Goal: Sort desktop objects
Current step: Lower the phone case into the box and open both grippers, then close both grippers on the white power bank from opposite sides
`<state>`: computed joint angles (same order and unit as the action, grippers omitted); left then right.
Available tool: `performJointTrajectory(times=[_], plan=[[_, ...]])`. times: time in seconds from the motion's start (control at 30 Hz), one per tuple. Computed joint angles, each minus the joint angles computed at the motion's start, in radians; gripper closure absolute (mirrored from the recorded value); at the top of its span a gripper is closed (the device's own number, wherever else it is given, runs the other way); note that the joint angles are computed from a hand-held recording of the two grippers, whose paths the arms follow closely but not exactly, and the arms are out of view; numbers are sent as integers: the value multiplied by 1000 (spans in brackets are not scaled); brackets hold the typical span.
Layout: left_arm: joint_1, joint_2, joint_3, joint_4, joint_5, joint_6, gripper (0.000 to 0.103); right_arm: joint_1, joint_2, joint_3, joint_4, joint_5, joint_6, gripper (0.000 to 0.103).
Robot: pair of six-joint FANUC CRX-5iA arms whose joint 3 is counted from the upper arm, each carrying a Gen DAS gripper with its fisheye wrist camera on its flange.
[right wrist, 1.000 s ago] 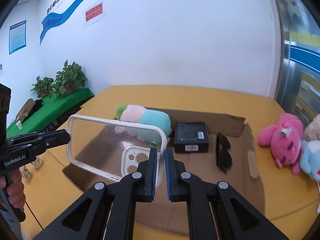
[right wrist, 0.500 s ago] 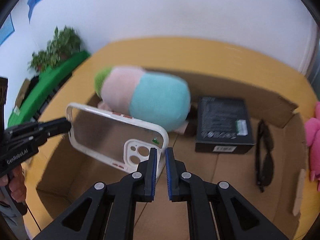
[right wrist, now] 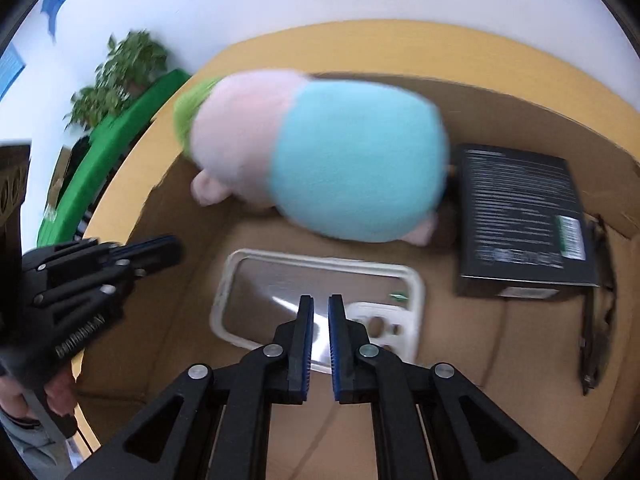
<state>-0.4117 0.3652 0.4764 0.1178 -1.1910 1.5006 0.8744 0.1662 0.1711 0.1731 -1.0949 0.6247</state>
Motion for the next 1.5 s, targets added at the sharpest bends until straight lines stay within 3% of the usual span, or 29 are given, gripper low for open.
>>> performJointTrajectory(times=[0.03, 0.1, 0.13, 0.37, 0.5, 0.73, 0.93, 1.0, 1.1, 1.13, 1.2, 1.27, 1.4, 1.5], plan=[[3, -3, -2, -1, -8, 1, 102, -7, -3, -3, 6, -13, -13, 84], [13, -14, -21, 10, -12, -7, 102, -23, -10, -11, -2, -59, -19, 50], [20, -24, -41, 26, -6, -12, 102, -30, -10, -14, -5, -78, -16, 47], [37, -79, -127, 49, 43, -25, 94, -45, -1, -31, -56, -102, 35, 45], [37, -94, -145, 52, 55, -31, 94, -61, -8, -14, -154, -56, 91, 53], [31, -113, -181, 59, 85, -30, 94, -56, -25, -18, -247, 31, 168, 53], [30, -154, -231, 71, 127, -37, 94, -57, -77, -63, -255, 87, 142, 49], [22, -193, -269, 68, 165, -46, 94, -22, -126, -118, -194, 117, 76, 39], [14, -257, -332, 83, 216, -67, 90, 94, -203, -216, 39, 112, -122, 24], [9, -276, -350, 83, 231, -69, 84, 133, -241, -253, 116, 98, -189, 21], [-5, -325, -395, 62, 280, -47, 52, 216, -326, -346, 274, 93, -352, 3], [-16, -381, -450, 42, 341, -18, 44, 282, -394, -419, 388, 86, -482, 0], [-38, -447, -506, 22, 376, 8, 43, 407, -440, -476, 517, -44, -644, 0], [-56, -504, -560, 16, 392, -1, 41, 489, -472, -516, 540, -123, -722, 0]])
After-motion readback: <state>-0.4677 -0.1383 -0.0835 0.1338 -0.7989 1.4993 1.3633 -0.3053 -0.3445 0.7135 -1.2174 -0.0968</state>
